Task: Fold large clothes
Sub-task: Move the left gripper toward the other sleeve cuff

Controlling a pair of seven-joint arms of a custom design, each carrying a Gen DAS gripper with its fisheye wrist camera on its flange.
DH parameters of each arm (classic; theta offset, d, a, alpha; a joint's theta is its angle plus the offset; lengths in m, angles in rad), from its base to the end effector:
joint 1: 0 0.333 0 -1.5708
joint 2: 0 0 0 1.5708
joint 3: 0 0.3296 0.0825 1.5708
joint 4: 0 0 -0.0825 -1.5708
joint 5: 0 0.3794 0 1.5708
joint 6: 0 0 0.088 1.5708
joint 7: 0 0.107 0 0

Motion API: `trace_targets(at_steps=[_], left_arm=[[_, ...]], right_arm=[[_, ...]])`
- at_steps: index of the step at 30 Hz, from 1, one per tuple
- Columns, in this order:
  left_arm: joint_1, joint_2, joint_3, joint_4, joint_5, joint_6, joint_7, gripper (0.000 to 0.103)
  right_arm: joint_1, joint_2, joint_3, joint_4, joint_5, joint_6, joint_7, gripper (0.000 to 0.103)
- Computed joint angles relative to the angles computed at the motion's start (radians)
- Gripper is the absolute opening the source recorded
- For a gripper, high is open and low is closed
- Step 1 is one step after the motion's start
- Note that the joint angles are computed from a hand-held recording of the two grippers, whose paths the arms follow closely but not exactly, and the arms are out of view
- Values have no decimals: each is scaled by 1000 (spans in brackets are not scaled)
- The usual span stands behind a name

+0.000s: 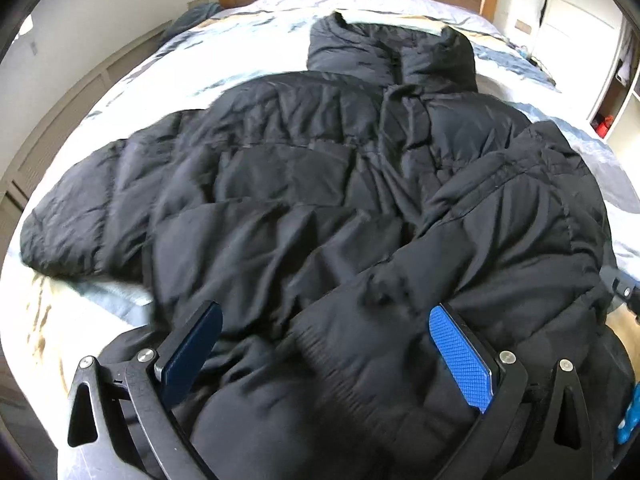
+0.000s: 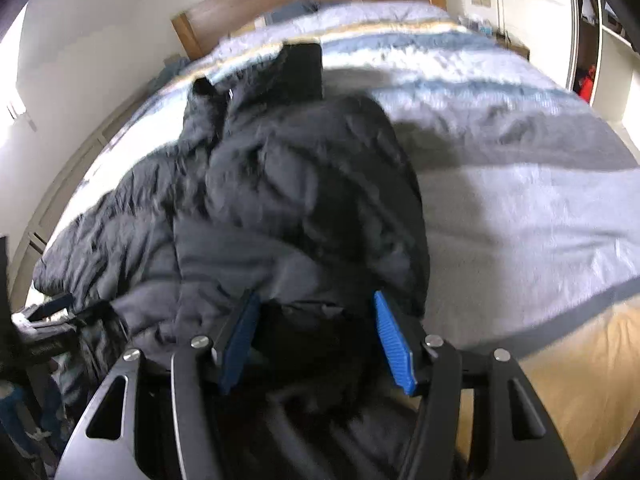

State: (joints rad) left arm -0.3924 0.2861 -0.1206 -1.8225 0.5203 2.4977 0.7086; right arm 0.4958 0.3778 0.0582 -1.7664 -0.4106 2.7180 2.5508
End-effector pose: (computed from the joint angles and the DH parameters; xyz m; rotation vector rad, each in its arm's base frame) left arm 0.5783 -0.3215 0.4375 -1.9189 1.9128 -0.4829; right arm 0.5835 0.3723 0.4285 -1.7063 1.9062 -0.3454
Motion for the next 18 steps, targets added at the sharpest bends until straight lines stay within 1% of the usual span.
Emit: trace_targets(at_steps=[2,5,8,11,15,18], left_arm=[[4,-59,7,-52,18,8,-24,102],[33,-155,-1,-129,40,17,-66,102],[73,-255,-24,-203,77,38,-132,102],[115,-346,-54,-271,104,71,-171,102],[168,-460,-88,-360,109,108,-163,102],[193,-531,-76,-425,20,156,-86,102]], right_arm=[[11,-39,-8,-36,-5,3,47,57],[41,-97,-20,-70,-69,-13,122,57],[59,-148,-9,-90,-134,-16,191,57],[72,-184,13,-96,-192,-32,242,57],[90,-234,48,-107,-256,-69,305,57],[96,-273,71,-119,-294,-107,359,57]])
